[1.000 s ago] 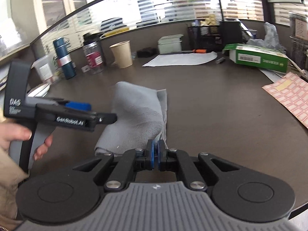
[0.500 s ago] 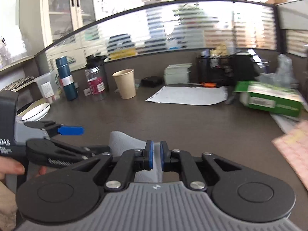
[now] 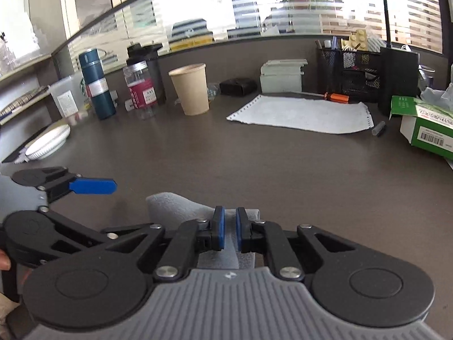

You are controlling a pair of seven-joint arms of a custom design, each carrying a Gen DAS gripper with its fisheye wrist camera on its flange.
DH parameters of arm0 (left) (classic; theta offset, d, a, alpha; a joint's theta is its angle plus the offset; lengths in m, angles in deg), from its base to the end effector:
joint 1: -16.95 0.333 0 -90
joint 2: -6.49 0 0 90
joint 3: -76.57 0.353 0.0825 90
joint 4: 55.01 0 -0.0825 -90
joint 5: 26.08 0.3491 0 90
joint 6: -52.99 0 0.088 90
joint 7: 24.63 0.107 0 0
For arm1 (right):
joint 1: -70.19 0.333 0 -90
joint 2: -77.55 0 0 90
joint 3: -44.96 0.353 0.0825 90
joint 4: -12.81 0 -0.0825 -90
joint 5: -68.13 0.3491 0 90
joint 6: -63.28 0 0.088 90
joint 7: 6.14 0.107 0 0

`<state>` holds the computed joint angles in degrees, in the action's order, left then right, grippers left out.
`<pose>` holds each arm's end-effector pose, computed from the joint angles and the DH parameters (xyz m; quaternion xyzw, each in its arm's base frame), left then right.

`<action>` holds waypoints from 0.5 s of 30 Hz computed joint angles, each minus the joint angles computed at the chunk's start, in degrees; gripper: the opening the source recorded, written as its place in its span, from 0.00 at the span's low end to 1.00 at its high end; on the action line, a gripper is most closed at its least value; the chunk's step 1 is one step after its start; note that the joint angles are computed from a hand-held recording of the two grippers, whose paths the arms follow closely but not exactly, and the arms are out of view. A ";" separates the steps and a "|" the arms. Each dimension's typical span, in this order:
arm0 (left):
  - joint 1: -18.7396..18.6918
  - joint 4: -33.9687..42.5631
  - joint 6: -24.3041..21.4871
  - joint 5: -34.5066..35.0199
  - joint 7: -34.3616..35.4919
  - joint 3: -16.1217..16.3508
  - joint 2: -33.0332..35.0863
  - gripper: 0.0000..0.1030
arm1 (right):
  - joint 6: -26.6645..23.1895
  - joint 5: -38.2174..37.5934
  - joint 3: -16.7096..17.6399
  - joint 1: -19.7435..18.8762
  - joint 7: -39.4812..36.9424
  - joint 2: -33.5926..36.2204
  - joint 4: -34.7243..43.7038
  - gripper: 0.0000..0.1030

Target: Fold towel

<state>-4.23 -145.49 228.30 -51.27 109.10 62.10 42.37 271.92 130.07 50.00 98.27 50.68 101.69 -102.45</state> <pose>0.6436 -0.3610 0.4254 -0.3190 0.8436 -0.3854 0.1951 0.5584 0.2202 0.4068 -0.5798 0.6562 -0.2928 0.3841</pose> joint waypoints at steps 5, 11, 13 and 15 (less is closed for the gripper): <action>0.57 0.37 -0.16 -0.10 0.79 -0.73 0.28 0.94 | -0.82 4.57 -2.35 2.77 -6.48 0.79 2.44 0.28; 0.90 0.83 -0.78 -0.55 1.11 -1.05 0.50 0.94 | -0.69 12.90 -2.71 3.95 -17.83 2.41 6.85 0.18; 0.76 0.92 -0.81 -0.53 1.06 -0.86 0.54 0.94 | 0.01 14.50 -1.90 3.62 -20.61 2.79 7.77 0.09; 0.69 1.05 -0.91 -0.49 1.02 -0.75 0.60 0.95 | 0.95 17.07 -1.22 3.59 -24.67 3.33 9.21 0.07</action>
<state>-3.54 -144.44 227.39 -51.76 110.12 61.36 42.97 272.88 147.14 48.78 101.87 26.01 105.02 -93.24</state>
